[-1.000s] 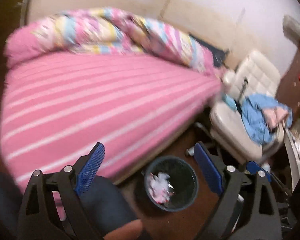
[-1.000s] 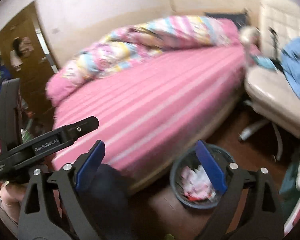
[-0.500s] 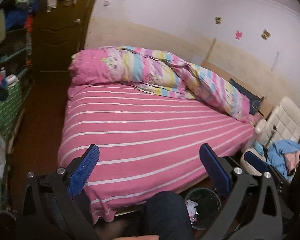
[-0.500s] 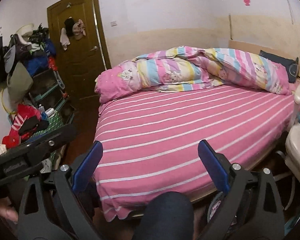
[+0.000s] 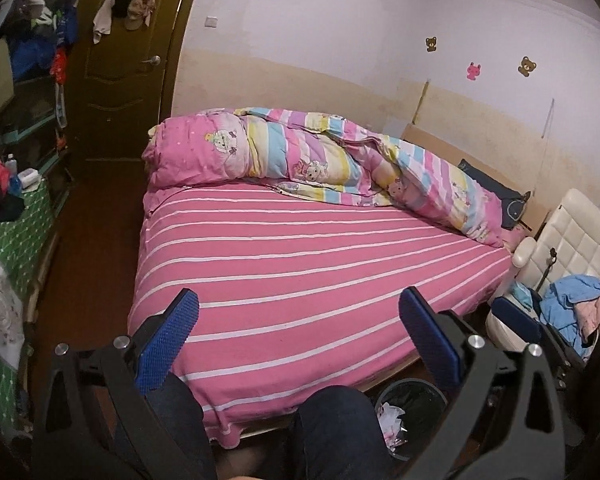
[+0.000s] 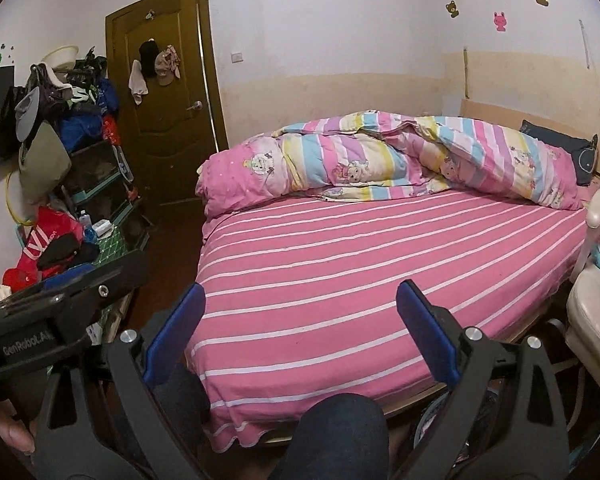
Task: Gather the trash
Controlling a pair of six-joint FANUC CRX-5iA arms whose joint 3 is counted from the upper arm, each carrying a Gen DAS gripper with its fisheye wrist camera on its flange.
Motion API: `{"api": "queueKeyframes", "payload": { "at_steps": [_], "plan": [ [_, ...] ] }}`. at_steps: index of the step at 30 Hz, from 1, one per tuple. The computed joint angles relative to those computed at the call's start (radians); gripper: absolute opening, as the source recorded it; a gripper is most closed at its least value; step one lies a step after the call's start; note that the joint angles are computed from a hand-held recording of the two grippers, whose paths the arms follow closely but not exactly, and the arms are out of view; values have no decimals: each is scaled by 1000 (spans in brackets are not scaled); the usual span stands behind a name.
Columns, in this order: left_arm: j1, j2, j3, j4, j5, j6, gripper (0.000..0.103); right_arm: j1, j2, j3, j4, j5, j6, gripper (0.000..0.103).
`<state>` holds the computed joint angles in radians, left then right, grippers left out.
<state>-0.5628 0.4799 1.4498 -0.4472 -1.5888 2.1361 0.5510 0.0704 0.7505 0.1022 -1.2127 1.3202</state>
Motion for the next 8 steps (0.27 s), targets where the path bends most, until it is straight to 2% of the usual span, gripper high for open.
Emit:
{"api": "queueKeyframes", "payload": {
  "at_steps": [8],
  "plan": [
    [14, 47, 77, 38, -40, -15, 97, -21, 3, 12, -21, -16, 1, 95]
  ]
}}
